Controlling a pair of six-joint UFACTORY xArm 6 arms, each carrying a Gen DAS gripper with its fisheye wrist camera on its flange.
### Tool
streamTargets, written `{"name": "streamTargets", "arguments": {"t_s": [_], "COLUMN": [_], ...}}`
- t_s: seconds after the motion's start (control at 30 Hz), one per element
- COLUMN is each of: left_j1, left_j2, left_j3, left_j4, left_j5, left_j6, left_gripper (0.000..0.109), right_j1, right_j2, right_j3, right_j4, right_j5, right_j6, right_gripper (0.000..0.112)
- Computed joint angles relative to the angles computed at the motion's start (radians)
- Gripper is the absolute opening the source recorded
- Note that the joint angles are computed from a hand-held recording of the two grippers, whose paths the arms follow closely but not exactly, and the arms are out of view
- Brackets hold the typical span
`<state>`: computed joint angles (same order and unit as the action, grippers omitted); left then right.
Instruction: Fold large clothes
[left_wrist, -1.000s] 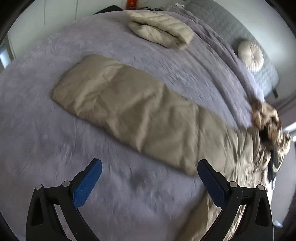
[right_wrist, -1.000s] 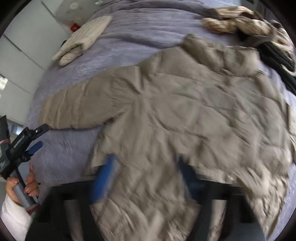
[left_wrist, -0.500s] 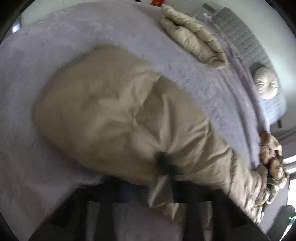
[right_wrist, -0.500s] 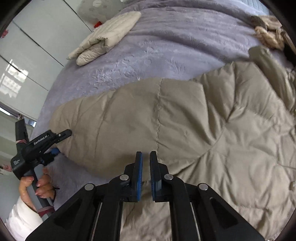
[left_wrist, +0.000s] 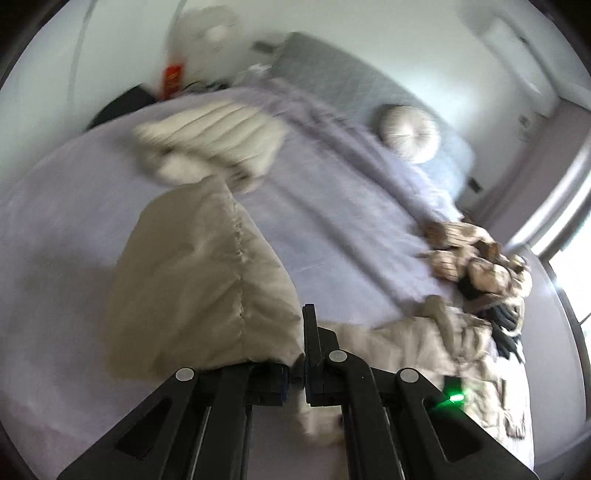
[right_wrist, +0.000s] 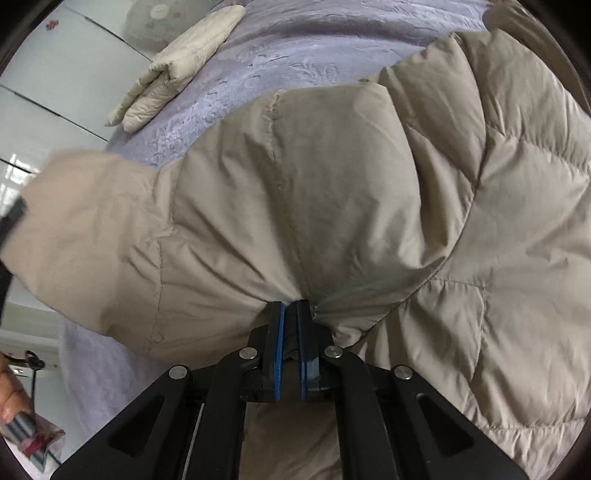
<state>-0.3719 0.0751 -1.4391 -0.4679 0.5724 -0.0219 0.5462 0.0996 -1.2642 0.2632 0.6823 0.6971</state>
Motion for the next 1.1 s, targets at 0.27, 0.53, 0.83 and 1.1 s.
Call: {"name": "streamTargets", "arguments": {"t_s": [0.27, 0.53, 0.83, 1.1], "left_j1": [-0.254, -0.497, -0.575, -0.567], "left_j2": [0.113, 0.352, 0.367, 0.263], "left_j3": [-0.221, -0.429, -0.398, -0.314], "left_j4": [0.097, 0.4, 0.573, 0.656], "left_j5": [0.047, 0.236, 0.331, 0.311], "left_j6": [0.029, -0.072, -0.112, -0.19], "left_gripper": [0.007, 0.007, 0.008, 0.084], "right_j1": [-0.064, -0.243, -0.367, -0.296], "right_j2": [-0.361, -0.858, -0.967, -0.97], "right_j3": [0.29, 0.604, 0.702, 0.675], "right_j4": [0.047, -0.116, -0.057, -0.124], "right_j5": [-0.046, 0.245, 0.272, 0.299], "right_j6": [0.082, 0.23, 0.165, 0.225], "right_gripper": [0.009, 0.009, 0.009, 0.019]}}
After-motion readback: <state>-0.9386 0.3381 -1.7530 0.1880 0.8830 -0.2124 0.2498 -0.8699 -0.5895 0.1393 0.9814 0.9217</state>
